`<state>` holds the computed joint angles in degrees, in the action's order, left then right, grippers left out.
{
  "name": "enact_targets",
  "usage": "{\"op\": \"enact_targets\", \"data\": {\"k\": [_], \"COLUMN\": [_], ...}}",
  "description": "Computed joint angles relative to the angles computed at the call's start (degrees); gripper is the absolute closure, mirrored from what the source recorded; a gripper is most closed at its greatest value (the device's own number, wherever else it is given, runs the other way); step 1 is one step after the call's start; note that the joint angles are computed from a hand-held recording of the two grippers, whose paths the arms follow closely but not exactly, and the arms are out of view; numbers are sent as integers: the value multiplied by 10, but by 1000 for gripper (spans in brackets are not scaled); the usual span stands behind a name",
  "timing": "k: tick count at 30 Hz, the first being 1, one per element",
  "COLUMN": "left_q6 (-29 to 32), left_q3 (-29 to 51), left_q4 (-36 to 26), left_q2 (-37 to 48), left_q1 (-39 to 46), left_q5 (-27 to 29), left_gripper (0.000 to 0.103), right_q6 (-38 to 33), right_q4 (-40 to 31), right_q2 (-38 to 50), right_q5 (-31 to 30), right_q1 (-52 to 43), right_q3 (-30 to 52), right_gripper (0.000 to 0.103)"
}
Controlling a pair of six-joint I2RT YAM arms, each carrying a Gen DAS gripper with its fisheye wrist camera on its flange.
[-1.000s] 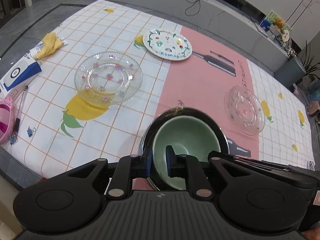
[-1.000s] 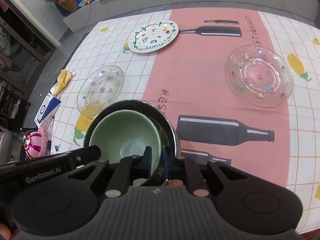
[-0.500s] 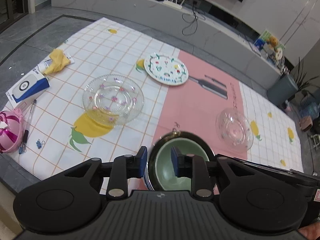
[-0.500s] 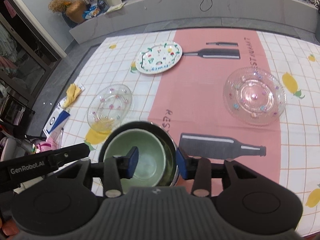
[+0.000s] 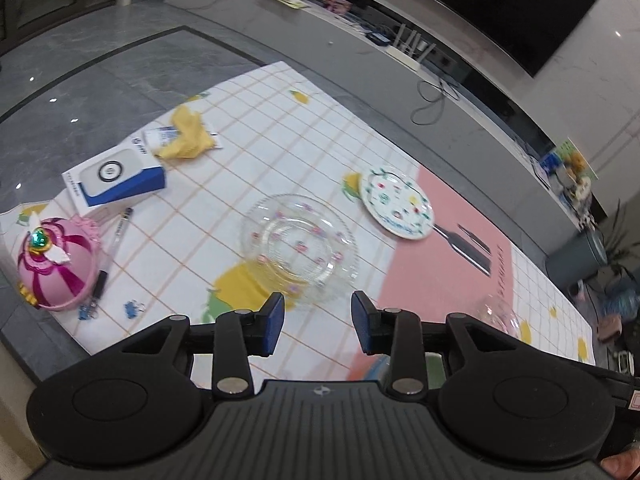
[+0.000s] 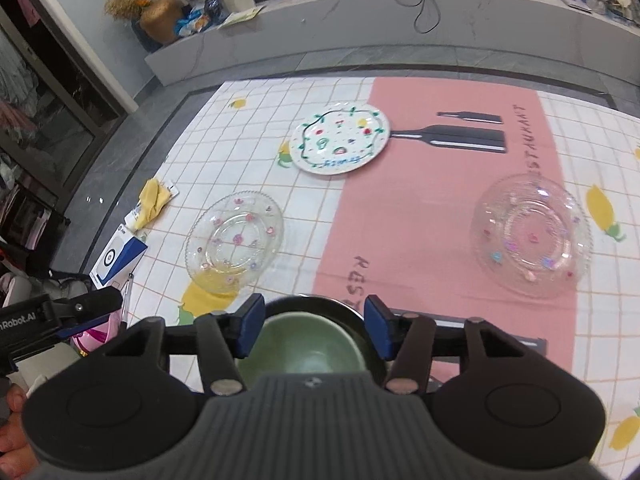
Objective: Organize plates and bowls
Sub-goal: 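Open both grippers off the green bowl rim and lift them away, then move both grippers to a clear glass plate and close on its rim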
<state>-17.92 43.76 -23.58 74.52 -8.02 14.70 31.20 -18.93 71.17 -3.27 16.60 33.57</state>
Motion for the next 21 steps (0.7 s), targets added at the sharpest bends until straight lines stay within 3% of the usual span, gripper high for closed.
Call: {"op": "enact_targets", "data": {"k": [9,21], "left_q6": [35,20], "left_q3": [11,55], "left_q4": [59,141], "left_q2": [106,259], "left_q1": [62,107], "left_q5": [21,61], "left_gripper": [62,61], "right_q6": [-15,-18], "right_q4": [39,37], "right_q2": [180,386], "right_q5": [-19,-53], "right_q1": [14,6], "right_q3": [104,261], "right_gripper": [48,49]}}
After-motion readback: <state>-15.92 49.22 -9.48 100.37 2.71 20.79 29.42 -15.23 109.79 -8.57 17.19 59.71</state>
